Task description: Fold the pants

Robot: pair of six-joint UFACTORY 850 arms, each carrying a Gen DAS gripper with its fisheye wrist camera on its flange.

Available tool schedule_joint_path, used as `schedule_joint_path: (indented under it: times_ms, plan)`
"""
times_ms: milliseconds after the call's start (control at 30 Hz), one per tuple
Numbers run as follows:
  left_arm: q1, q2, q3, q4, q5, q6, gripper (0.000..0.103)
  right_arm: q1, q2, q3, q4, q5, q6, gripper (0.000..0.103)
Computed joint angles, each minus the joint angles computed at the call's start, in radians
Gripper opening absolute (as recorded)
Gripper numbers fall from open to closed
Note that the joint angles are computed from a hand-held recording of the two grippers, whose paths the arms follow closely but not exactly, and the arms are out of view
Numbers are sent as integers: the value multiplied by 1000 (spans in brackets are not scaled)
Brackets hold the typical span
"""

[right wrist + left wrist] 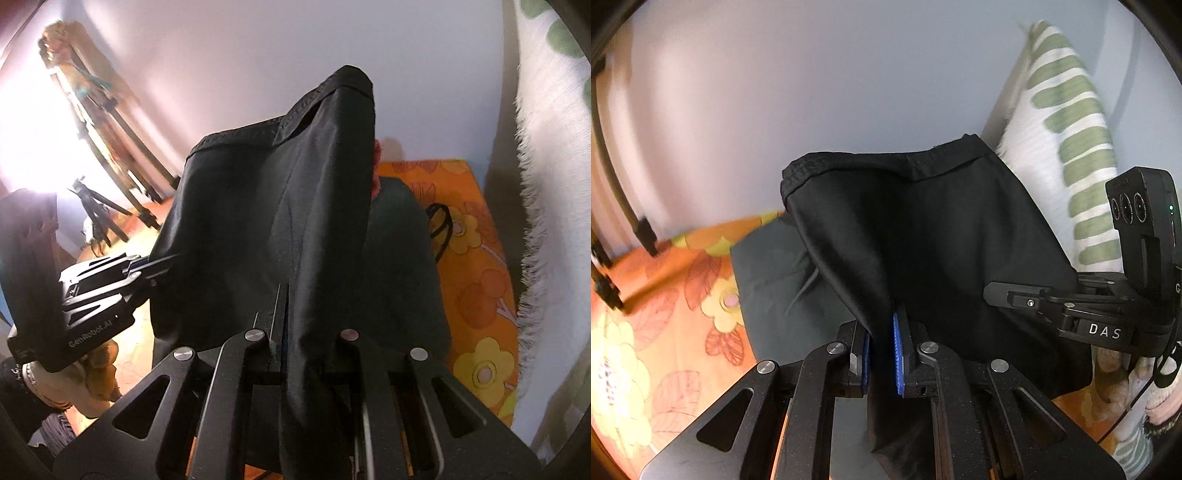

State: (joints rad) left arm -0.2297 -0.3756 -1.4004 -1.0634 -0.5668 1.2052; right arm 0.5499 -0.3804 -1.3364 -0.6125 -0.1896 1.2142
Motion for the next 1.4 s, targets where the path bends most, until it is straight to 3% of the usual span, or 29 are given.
schedule_joint_path:
  times_ms: [67, 167, 267, 467, 633, 767, 967, 1233, 1400]
  plan:
    - [-5, -8, 9, 12, 23, 1, 8, -3, -33, -32, 37, -39, -59, 15]
    - [-5, -16, 13, 22, 43, 2, 8, 5, -75, -77, -75, -138, 34, 30]
    - [-1, -25, 5, 37, 38, -24, 9, 15, -80, -79, -225, -190, 188, 37]
    - [-17, -6, 36, 59, 111, -32, 15, 40, -88, -102, -355, -346, 308, 39]
    - [-35, -26, 10, 162, 179, -143, 22, 43, -110, -127, -299, -420, 243, 39]
    - [-41, -24, 15, 219, 241, -191, 22, 39, -102, -112, -286, -441, 255, 44]
    - [-21, 7, 50, 171, 270, -137, 21, 44, -59, -64, -306, -458, 316, 45]
    - [0, 97, 134, 3, 272, 73, 21, 77, 11, -6, -351, -443, 419, 45]
    - [25, 171, 192, -76, 234, 163, 21, 122, 63, 16, -391, -456, 487, 45]
